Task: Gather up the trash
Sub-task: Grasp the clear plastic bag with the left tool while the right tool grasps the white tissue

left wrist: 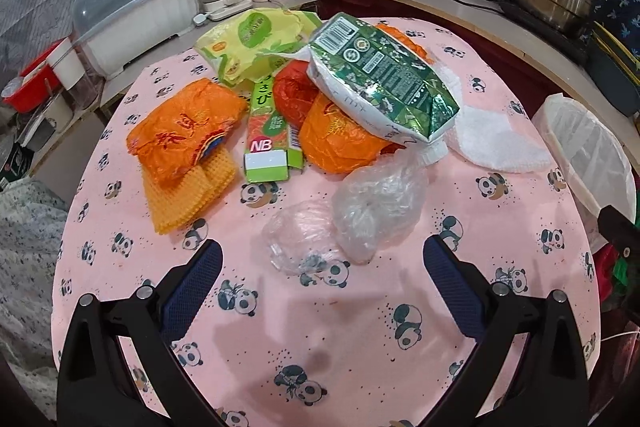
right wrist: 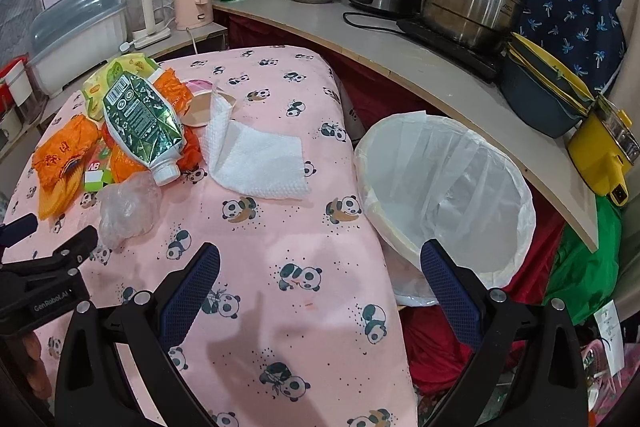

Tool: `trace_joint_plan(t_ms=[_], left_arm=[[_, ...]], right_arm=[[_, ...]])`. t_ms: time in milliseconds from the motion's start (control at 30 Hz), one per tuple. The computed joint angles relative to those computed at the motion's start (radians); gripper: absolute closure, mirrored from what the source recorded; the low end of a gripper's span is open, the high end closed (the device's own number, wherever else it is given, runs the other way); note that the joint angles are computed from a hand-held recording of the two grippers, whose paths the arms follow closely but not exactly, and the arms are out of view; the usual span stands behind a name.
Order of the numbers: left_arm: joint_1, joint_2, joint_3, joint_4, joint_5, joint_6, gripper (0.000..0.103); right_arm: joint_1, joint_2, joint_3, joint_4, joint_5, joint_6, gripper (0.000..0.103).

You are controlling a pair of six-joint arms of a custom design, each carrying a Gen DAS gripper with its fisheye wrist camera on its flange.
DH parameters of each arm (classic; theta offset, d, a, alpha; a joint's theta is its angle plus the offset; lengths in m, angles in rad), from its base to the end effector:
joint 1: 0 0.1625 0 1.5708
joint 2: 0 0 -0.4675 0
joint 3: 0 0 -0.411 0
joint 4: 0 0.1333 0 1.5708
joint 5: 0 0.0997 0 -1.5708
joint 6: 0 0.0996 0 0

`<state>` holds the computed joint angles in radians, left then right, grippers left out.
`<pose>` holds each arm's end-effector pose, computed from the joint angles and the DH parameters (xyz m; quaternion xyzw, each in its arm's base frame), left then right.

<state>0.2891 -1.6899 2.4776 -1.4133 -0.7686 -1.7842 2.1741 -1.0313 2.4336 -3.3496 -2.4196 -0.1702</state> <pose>-0.1684 -0.2639 0.2140 -0.0317 0.8382 -0.3315 0.4319 0.2899 -0.3176 0.1339 0.2663 -0.8581 0.2535 0.3584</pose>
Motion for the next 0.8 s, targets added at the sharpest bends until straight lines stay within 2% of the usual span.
trace_joint_plan(t_ms=[133,267,400,433,533,667,767,800], left_arm=[[0.083,0.028,0.010,-0.135,0.055,0.111,0.007],[0.151,0.048,0.025,-0.265,0.084,0.210,0.008],[0.193,0.060,0.039,-0.381,0.092,0.305,0.025],[0.203,0.062,0.042,-0.408,0.088,0.325,0.034],[0.222,0.061,0.052,-0.472,0.077,0.369,0.047],[0.221,0.065,0.052,-0.478,0.083,0.380,0.055],[0.214,0.070,0.048,-0.473,0.084,0.377,0.058],[0.211,0.069,0.046,-0.466,0.082,0.374,0.059]], right_arm=[[-0.018,0.035,-0.030,-0.012,0.008,-0.001,0.007],[-0.058,0.056,-0.061,0.008,0.055,0.029,0.007],[-0.110,0.078,-0.099,0.045,0.125,0.080,0.009],[-0.120,0.085,-0.109,0.054,0.138,0.092,0.013],[-0.145,0.111,-0.137,0.067,0.166,0.109,0.019],[-0.165,0.146,-0.166,0.087,0.180,0.115,0.032],[-0.179,0.164,-0.180,0.100,0.192,0.109,0.049],[-0.181,0.168,-0.183,0.107,0.191,0.107,0.058]])
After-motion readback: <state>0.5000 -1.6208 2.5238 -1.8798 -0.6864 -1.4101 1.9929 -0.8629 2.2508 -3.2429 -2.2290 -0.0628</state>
